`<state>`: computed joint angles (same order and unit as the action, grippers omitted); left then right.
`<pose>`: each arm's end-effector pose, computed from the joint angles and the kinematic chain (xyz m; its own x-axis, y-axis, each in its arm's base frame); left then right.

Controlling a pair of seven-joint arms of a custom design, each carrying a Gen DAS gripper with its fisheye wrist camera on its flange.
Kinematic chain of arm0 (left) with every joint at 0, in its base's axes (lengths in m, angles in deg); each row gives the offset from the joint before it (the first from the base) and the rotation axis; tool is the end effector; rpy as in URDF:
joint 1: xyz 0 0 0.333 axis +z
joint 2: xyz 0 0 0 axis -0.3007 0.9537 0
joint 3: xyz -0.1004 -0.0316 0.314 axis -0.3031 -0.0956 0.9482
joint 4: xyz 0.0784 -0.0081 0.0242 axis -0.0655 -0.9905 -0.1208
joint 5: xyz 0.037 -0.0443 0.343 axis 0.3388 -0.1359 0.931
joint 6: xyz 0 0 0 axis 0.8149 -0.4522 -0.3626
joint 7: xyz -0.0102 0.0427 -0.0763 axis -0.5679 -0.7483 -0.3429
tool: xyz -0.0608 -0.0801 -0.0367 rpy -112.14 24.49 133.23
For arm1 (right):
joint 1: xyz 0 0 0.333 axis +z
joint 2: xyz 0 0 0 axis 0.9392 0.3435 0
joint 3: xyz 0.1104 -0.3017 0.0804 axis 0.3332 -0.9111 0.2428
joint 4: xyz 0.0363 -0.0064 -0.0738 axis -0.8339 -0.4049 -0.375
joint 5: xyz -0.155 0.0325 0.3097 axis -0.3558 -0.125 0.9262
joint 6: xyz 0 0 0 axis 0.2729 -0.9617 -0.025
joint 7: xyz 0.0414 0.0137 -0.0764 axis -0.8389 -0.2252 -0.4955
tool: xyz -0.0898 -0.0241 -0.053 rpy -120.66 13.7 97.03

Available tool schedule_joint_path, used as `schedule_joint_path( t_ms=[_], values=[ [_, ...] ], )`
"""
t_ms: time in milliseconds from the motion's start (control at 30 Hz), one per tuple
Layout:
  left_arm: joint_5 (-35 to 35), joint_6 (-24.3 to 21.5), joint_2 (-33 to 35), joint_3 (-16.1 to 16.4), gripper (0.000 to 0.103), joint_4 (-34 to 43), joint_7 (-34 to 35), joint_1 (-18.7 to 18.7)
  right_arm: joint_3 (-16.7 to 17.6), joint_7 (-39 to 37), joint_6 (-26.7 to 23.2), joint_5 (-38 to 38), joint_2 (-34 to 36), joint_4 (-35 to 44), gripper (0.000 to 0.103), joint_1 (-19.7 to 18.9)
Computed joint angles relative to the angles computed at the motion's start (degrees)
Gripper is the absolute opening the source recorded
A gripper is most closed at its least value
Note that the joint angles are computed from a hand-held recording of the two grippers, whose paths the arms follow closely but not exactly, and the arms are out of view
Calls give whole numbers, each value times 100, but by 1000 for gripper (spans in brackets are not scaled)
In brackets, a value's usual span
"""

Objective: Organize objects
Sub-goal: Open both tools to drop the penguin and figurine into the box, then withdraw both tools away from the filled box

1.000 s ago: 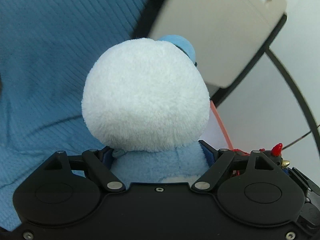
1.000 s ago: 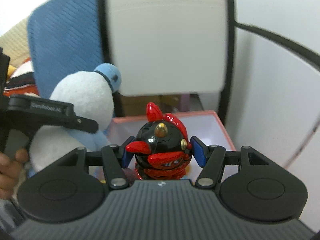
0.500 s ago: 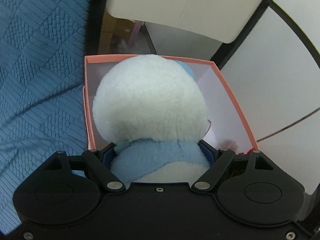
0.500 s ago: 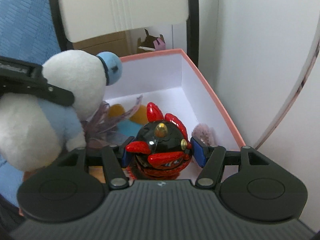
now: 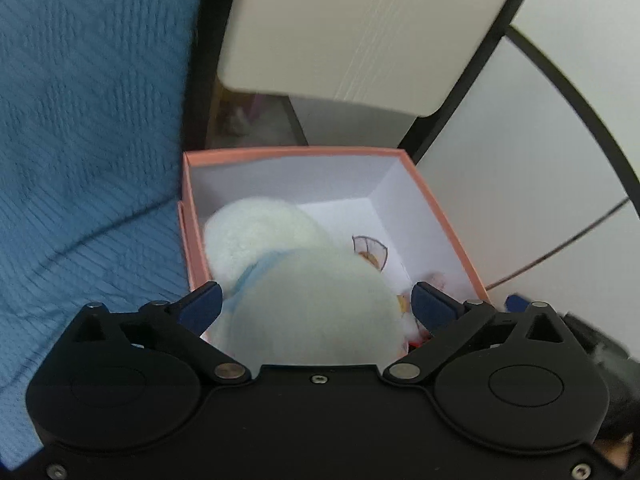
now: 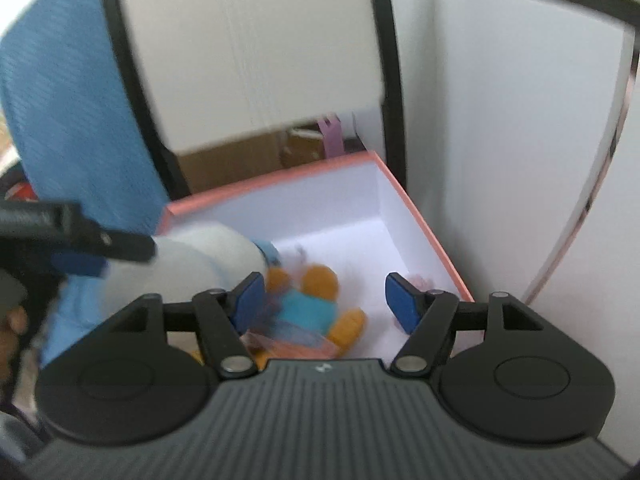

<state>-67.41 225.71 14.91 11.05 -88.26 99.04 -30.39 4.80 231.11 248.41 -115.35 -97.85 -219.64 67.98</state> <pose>0.4807 -0.2152 0.5272 0.0717 -0.9317 0.3562 -0.8297 -0.2539 -0.4971 0.3628 0.2353 0.5236 -0.0847 -0.9808 -0.1759 -0.6531 0.1880 -0.7336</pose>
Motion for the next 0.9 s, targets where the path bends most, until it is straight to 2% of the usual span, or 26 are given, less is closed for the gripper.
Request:
schedule_joint_path(
  t_ms=[300, 367, 533, 700, 900],
  values=[
    [152, -154, -1308, 126, 102, -664, -62, -182, 67, -396, -489, 512, -645, 458, 69, 405],
    [285, -127, -1605, 102, 102, -850, -186, -184, 161, -444, -522, 564, -791, 462, 69, 398],
    [236, -83, -2261, 266, 103, -1321, -204, -444, 151, -646, -679, 1152, -1398, 216, 69, 685],
    [301, 85, -2866, 219, 102, -1894, -560, -498, 424, -641, -800, 1657, -1931, -11, 69, 726],
    [507, 78, -3516, 130, 103, -2414, -894, -675, 764, -502, -886, 2099, -2327, -198, 69, 700]
  ],
)
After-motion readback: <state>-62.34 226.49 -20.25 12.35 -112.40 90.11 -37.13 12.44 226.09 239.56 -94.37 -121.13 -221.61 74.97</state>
